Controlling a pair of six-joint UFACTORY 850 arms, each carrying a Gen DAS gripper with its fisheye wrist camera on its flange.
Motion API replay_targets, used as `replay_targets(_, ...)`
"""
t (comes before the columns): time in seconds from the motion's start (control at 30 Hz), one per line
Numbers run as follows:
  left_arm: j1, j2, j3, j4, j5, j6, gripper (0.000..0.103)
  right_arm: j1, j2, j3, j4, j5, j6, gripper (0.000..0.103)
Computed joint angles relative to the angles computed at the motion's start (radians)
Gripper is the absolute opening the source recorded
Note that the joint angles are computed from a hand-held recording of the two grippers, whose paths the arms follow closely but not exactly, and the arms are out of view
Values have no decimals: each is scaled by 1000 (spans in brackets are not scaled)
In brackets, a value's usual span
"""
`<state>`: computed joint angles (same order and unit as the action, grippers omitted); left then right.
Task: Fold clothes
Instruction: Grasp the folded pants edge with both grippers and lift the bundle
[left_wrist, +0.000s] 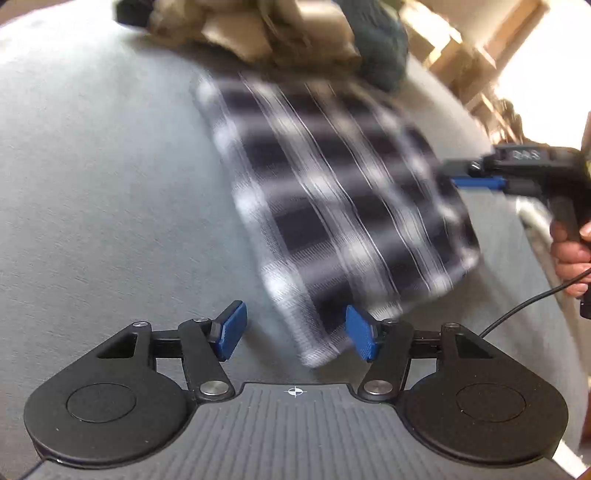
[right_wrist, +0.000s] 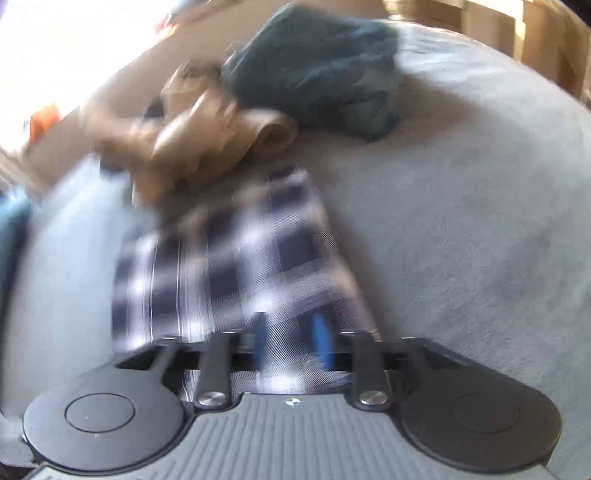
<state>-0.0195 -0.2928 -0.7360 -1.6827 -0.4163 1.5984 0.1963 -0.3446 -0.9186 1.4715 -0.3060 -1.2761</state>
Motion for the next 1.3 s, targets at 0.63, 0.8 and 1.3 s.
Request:
replay_targets(0.63, 122, -364, -302, 54, -463, -318, 58, -199, -515, -431, -23, -711, 189, 66)
replay_targets(0.8, 125, -418, -370, 88, -499, -398, 53, -148, -587, -536, -35, -753, 180, 67)
replay_targets(1.3, 36, -279, -331, 195, -242, -447, 14, -133, -488, -457, -63, -674, 15, 35)
